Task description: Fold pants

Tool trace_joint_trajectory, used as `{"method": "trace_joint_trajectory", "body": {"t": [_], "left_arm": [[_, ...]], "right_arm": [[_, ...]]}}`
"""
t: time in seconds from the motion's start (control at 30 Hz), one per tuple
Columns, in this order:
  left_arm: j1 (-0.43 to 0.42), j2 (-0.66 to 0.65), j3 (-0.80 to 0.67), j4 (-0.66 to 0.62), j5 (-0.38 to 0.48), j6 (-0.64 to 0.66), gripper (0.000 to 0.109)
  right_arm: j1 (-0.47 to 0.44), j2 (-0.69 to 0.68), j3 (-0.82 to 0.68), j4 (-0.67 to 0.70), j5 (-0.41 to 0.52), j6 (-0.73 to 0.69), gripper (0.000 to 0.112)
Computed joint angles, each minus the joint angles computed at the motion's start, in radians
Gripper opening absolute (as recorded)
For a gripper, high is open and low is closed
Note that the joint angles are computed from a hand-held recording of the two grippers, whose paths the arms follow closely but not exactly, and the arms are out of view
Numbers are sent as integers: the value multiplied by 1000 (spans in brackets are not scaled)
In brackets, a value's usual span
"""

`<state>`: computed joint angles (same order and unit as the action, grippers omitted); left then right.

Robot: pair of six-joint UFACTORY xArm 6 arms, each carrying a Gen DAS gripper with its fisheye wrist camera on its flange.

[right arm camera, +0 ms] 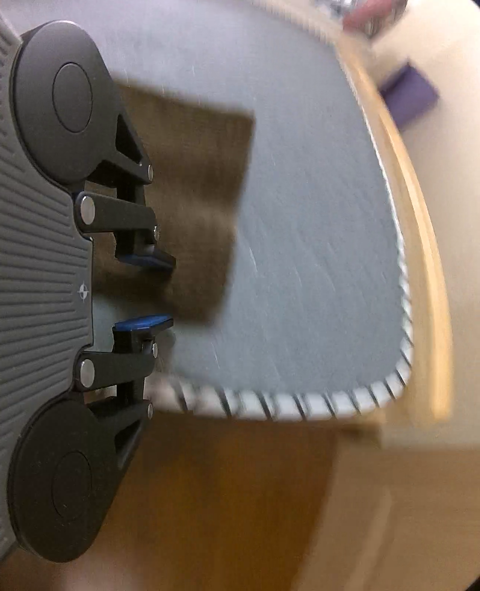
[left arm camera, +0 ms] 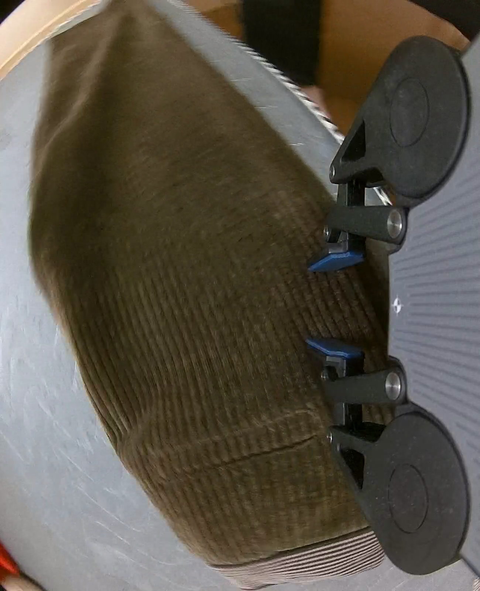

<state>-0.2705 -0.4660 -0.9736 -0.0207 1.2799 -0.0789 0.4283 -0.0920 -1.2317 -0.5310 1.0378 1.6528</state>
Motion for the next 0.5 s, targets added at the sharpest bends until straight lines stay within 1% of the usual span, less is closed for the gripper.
{"method": "trace_joint_trajectory", "body": {"t": [0.03,0.07,0.13,0.2,0.23,0.27,0.3,0.33,0.4,0.47,0.5], "left_arm": [[-6,-1,-1,7,1,3,45],[2,-2,-2,-2,0,-6,45],[19,-14,0,-15,-33,-30,44],[25,-36,6,-2,-108,-48,45],[30,-42,7,-1,-137,-52,45],[34,-43,6,8,-162,-70,45],[35,-37,0,19,-168,-90,45],[38,-23,-13,27,-167,-108,45],[33,-9,-25,42,-164,-140,45],[26,6,-37,39,-178,-139,45],[17,16,-48,35,-181,-142,46]], "right_arm": [[19,8,-29,-52,63,46,32],[33,8,-44,-104,84,82,32],[49,12,-62,-198,28,81,31],[51,33,-79,-238,-104,22,32],[41,51,-86,-220,-203,-29,33],[36,75,-99,-192,-281,-73,34],[31,108,-117,-151,-355,-122,35],[30,145,-141,-110,-406,-167,35],[33,222,-207,-11,-436,-239,35],[26,277,-239,67,-495,-267,37],[29,311,-273,105,-485,-278,39]]}}
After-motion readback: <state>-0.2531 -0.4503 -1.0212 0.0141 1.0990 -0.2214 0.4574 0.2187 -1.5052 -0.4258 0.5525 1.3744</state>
